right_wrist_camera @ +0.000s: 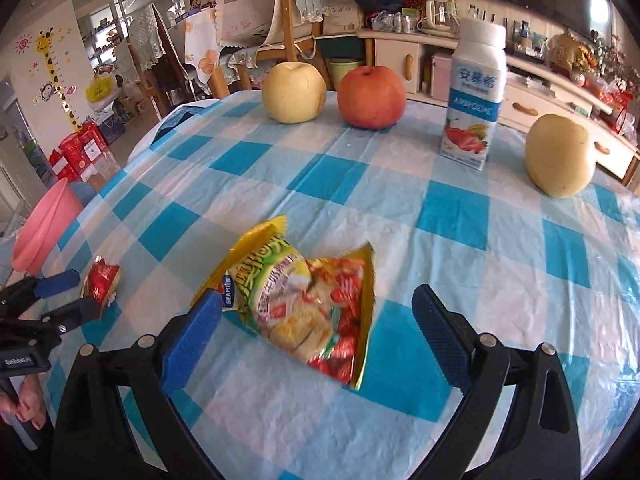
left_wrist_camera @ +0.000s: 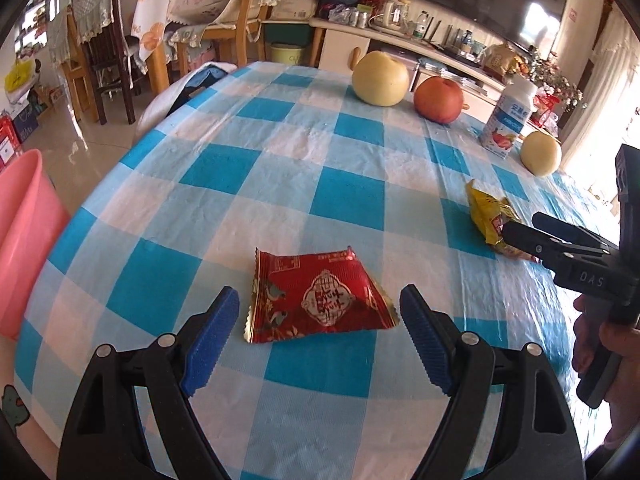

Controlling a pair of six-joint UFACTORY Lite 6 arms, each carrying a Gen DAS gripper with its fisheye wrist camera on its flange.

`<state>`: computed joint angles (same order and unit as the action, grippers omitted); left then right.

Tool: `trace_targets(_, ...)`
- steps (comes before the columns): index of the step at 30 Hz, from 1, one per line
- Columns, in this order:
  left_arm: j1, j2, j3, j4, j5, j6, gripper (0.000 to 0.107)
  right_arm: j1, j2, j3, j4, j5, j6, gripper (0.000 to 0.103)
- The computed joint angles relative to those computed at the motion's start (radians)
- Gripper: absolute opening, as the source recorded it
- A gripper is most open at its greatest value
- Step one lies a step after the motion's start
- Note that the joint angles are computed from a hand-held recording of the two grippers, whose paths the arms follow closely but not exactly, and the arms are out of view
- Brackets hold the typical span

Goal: Collect trash
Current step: 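Close the left tool on the red wrapper while the right tool grasps the yellow snack bag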

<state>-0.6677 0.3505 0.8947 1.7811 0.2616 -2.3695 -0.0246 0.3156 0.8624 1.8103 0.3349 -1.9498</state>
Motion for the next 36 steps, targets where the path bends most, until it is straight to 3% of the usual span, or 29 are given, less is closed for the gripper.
trace_targets(5, 0.011, 0.067, 0.071, -0.149, -0.019, 0.143, 0.074, 0.020, 0.043, 0.042, -0.009, 0.003, 0.010, 0.096)
trace_targets(12, -0.038, 0.117, 0.134, -0.287, 0.078, 0.284, 0.063, 0.101, 0.079, 0.074, 0.091, -0.070, -0.105, 0.096)
trace_targets(14, -0.042, 0.113, 0.130, -0.275, 0.082, 0.270, 0.061, 0.116, 0.080, 0.074, 0.116, -0.085, -0.138, 0.088)
trace_targets(15, -0.042, 0.110, 0.126, -0.269, 0.079, 0.264, 0.061, 0.127, 0.078, 0.071, 0.136, -0.093, -0.165, 0.079)
trace_targets(17, -0.040, 0.105, 0.122, -0.266, 0.078, 0.261, 0.054, 0.138, 0.072, 0.064, 0.178, -0.103, -0.211, 0.078)
trace_targets(29, -0.003, -0.009, 0.008, -0.073, 0.024, 0.068, 0.050, 0.141, 0.001, -0.018, 0.330, -0.071, -0.358, 0.057)
trace_targets(32, 0.005, -0.061, -0.034, -0.037, 0.016, 0.040, 0.050, 0.140, -0.036, -0.054, 0.374, -0.055, -0.392, 0.046)
trace_targets(33, 0.005, -0.093, -0.058, -0.028, 0.019, 0.033, 0.050, 0.139, -0.056, -0.070, 0.373, -0.044, -0.388, 0.033)
trace_targets(36, 0.014, -0.157, -0.106, -0.004, 0.014, 0.020, 0.050, 0.145, -0.083, -0.091, 0.369, -0.049, -0.374, 0.032)
